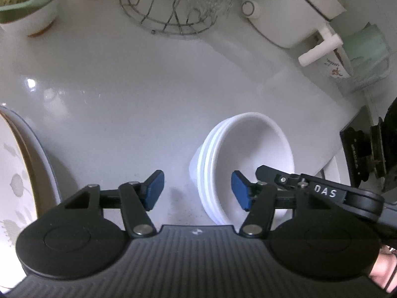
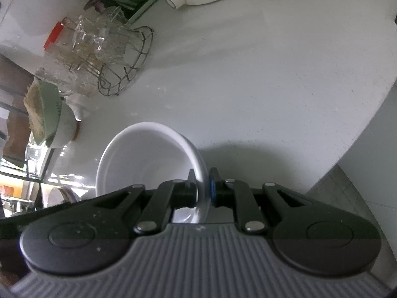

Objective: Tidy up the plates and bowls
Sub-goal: 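Close both grippers on the rim of the nested bowl stack, then lift the nested bowls with both grippers and carry them over the plate stack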

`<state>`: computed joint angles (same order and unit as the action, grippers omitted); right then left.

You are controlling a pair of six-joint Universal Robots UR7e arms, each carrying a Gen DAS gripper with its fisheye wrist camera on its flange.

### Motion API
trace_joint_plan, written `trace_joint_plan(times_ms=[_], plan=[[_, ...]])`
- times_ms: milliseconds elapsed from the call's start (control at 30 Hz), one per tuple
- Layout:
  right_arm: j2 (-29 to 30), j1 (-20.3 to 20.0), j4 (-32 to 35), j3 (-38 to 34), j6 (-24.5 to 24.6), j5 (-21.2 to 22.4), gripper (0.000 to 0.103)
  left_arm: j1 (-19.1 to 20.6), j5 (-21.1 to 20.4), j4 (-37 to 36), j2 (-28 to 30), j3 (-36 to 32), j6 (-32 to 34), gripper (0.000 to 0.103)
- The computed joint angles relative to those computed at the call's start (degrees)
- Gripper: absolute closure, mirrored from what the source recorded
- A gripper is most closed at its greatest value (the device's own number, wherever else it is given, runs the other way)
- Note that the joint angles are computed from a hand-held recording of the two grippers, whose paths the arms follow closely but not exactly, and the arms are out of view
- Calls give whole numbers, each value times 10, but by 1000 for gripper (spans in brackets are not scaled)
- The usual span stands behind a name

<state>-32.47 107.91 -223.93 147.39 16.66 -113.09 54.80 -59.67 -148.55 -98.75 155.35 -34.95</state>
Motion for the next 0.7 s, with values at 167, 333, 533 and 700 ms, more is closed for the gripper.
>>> trace_joint_plan(times_ms=[167, 333, 533, 700], plan=[[-3, -4, -3, 5, -7, 4, 90, 21, -13, -22, 21, 0, 17, 60], [4, 12, 2, -3, -9, -10, 90, 38, -30, -45, 30, 1, 22, 76], [1, 16, 10, -3, -1, -5, 90, 26, -21, -7, -5, -2, 17, 76], [-24, 32, 34, 0, 23, -7, 90, 9, -23, 43, -47, -9, 9, 76]])
